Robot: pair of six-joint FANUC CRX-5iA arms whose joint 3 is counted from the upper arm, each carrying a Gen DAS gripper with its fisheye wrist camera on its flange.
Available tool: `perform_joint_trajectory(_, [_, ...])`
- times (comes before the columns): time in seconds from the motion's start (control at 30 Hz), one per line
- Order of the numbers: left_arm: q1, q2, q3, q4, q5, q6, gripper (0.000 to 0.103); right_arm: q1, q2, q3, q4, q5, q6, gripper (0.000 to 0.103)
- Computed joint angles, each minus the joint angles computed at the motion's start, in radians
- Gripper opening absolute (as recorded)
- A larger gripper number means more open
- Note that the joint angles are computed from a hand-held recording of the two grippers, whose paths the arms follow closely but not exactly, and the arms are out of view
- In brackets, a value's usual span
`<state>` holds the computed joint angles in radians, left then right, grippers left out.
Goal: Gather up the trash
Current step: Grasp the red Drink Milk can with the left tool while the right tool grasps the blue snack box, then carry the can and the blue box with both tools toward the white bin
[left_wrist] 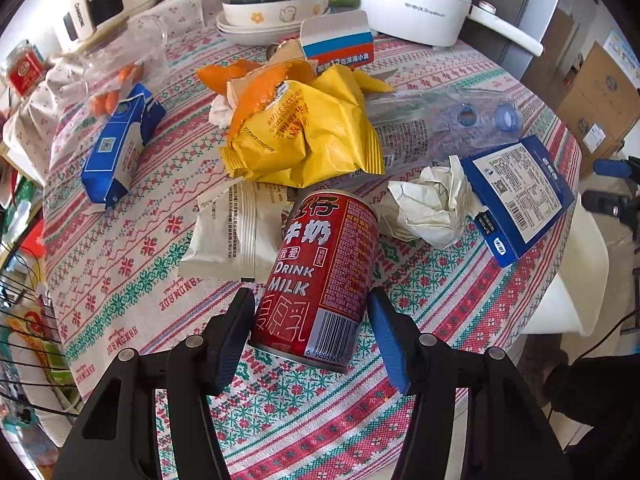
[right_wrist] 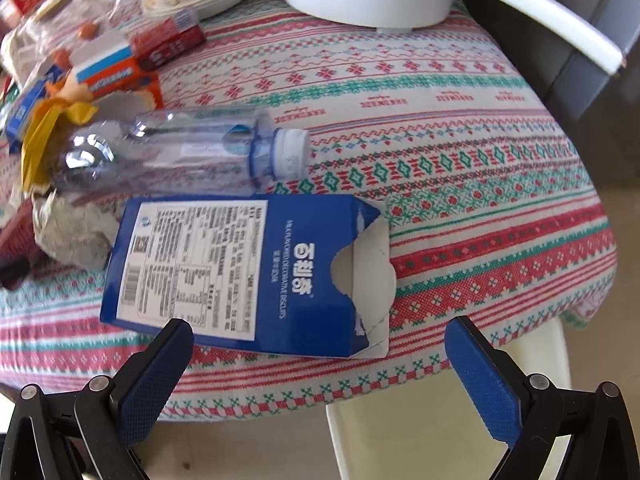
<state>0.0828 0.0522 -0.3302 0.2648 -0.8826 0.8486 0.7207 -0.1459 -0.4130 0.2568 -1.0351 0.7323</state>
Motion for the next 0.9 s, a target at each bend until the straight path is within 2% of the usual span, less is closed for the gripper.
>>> perform_joint_trajectory(0.17, [0.022, -0.027, -0.019, 0.029, -0.005, 0.011, 0.059, 0.097, 0.062, 0.014, 0.047, -0.021, 0.222, 0.103])
perform_joint_trajectory(0.33, [0.054, -0.057, -0.042, 0.070, -0.017, -0.020, 0.058, 0.129, 0.167, 0.071, 0.045, -0.061, 0.517, 0.103])
perform_joint_trajectory(0.5, [0.084, -0.055, -0.048, 0.100, -0.035, -0.051, 0.056, 0.085, 0.268, 0.145, 0.035, -0.100, 0.668, 0.103])
perform_joint_trajectory(0.6, [0.097, -0.038, -0.041, 0.107, -0.056, -0.052, 0.056, 0.044, 0.312, 0.208, -0.011, -0.112, 0.757, 0.103])
perform_joint_trajectory(0.77, [0.091, 0.012, -0.002, 0.053, -0.088, -0.021, 0.056, 0.011, 0.371, 0.283, -0.031, -0.130, 0.854, 0.103])
perform_joint_trajectory(0.9, [0.095, 0.027, 0.003, 0.072, -0.092, -0.018, 0.056, -0.020, 0.407, 0.333, -0.048, -0.143, 0.896, 0.103])
